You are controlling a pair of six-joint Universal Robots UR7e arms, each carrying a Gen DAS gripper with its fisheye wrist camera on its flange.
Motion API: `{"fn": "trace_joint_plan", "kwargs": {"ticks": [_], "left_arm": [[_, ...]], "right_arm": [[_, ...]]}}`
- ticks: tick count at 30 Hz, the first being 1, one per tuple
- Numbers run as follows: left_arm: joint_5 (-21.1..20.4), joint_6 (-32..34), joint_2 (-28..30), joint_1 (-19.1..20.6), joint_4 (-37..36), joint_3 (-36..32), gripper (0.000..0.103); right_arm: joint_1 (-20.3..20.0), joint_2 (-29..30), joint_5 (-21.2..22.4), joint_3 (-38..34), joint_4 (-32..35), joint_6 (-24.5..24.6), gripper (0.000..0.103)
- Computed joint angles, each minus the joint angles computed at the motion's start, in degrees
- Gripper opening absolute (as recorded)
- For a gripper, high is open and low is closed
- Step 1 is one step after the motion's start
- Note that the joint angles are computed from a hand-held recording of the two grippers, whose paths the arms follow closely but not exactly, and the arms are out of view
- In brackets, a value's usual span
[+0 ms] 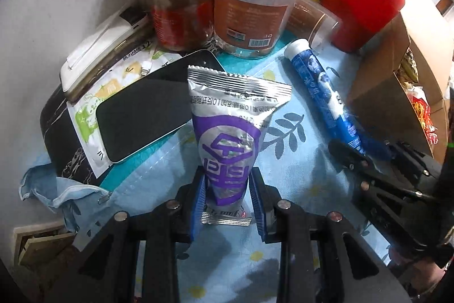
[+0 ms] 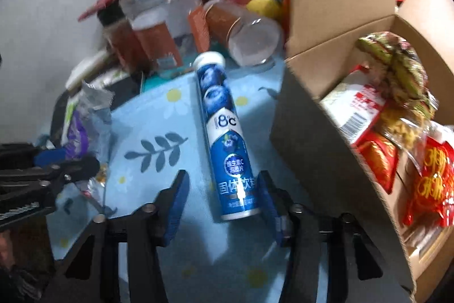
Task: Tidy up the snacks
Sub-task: 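Grasp the purple-and-silver pouch with the left tool while the right tool grasps the blue vitamin tube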
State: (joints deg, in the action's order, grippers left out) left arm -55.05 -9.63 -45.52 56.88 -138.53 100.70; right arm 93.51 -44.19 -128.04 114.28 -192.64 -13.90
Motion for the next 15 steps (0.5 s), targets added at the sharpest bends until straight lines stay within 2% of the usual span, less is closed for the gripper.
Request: {"fn": "trace_joint_plan", "kwargs": {"ticks": [5,15], "left_arm": [[-0.78,-0.06,-0.35,-0.64,0.76,0.70,0.028],[-4.48,-1.59,-1.55,-1.96,2.13,3.88,0.026]], "right_arm": [[0.77,0.26,-1.09,1.18,-1.11,-0.14,0.028],[1.98,-3.53,-1.40,8.84,1.92,6.00,0.028]]}}
